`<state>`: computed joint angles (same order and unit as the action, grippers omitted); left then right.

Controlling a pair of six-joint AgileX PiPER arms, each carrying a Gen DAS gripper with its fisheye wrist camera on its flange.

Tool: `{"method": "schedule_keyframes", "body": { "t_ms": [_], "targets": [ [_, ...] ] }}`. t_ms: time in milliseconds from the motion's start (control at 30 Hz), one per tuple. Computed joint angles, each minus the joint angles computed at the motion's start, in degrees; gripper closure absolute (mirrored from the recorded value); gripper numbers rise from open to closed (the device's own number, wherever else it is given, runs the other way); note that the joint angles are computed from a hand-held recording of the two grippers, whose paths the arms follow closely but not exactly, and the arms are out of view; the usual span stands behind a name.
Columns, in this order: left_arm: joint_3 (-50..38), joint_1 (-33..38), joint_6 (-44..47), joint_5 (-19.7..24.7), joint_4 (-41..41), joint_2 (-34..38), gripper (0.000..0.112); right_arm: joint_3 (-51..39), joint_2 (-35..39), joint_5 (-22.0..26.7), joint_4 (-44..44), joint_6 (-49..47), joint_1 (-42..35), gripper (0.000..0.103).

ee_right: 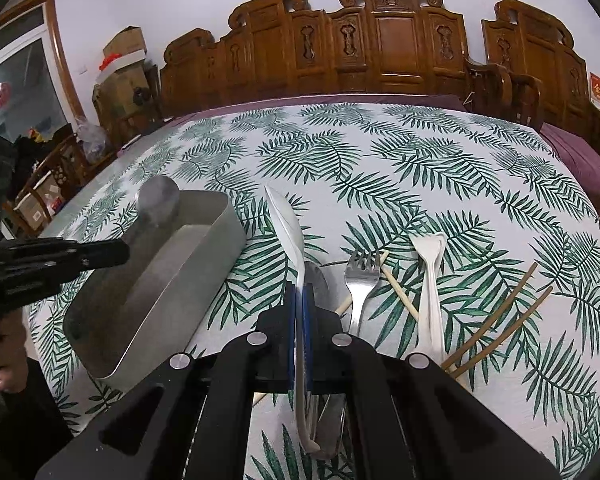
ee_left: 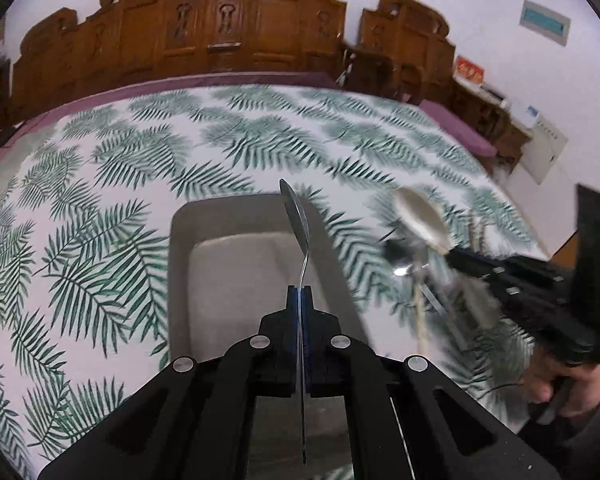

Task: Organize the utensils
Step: 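Carry the metal spoon into the tray and open the left tool while the right tool holds its spoon, then lower the white plastic spoon into the tray and open the right tool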

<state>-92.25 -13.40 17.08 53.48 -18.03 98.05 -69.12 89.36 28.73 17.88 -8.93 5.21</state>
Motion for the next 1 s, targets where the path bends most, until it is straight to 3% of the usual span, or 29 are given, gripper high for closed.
{"method": "schedule_keyframes", "body": {
  "t_ms": [333,1000],
  "targets": [
    [-1.6,0.2,-4.6,1.5,8.9,3.2,0.112,-0.2,0.2,0.1,-0.3,0.1,1.5,0.099],
    [-2.7,1.3,-2.6,2.6,6.7,2.5,0.111,1.2,-2.3,0.6,-4.9,6.6,3.7,0.099]
  ]
}}
